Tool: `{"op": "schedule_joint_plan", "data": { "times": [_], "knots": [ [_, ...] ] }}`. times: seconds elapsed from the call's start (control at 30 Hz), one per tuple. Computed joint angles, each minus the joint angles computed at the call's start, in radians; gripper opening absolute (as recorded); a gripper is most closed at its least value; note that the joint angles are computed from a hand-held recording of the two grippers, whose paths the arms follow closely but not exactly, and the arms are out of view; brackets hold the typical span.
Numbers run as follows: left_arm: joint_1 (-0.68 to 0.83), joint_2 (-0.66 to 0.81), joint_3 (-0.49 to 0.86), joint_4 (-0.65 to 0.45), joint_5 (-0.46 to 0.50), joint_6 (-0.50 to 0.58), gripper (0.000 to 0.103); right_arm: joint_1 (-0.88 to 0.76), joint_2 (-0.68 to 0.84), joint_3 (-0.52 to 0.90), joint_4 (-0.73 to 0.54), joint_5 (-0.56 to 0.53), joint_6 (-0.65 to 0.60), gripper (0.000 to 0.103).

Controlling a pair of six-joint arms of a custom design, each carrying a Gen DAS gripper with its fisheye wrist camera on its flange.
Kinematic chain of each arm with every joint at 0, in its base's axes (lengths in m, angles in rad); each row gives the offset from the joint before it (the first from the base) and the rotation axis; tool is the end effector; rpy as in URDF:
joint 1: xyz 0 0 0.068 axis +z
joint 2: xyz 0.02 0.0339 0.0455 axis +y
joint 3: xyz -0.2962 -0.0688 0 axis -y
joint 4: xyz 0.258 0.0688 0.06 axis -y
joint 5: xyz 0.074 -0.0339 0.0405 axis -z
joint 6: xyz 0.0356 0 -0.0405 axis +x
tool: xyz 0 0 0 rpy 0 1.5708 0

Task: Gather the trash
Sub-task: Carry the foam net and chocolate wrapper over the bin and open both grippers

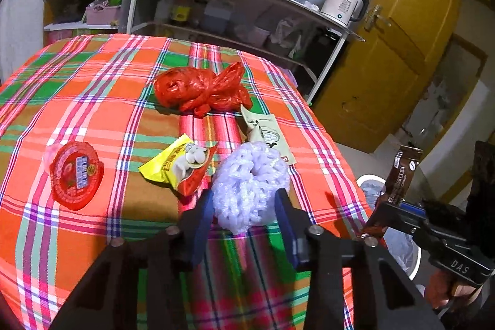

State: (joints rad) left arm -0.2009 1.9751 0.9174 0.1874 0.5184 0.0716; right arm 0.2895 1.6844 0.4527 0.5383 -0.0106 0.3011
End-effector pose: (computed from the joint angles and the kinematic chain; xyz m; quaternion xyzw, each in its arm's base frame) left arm 0.3718 -0.0937 0.1103 0.2105 0.8876 -0.2617 0.3154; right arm 0.2685 0.0804 0.1144 0.0030 0.9053 0.1282 0.4050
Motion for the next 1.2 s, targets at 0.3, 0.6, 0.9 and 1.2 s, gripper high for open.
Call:
{"op": "schedule_joint_plan", "data": {
  "times": [0.3,0.6,0.9,1.2],
  "knots": [
    [-0.020,-0.079,-0.079,0.043,-0.011,0.017,0.019,0.020,-0.071,-0.050,-0.010,0.062,0.020,0.009],
    [-0.043,-0.225,-0.195,0.067,0.006,0.031,0.018,0.062,-0.215,-0.125,-0.061,0.148,0.064,0.009],
    [-0.128,-0.362,-0.289,0.073,-0.004,0.023,0.018,0.103,-0.429,-0.212,-0.188,0.253,0.130,0.009],
    [-0.270,-0.410,-0.319,0.078,-0.046,0.000,0.018,0.082,-0.649,-0.290,-0.341,0.309,0.172,0.009]
  ]
}}
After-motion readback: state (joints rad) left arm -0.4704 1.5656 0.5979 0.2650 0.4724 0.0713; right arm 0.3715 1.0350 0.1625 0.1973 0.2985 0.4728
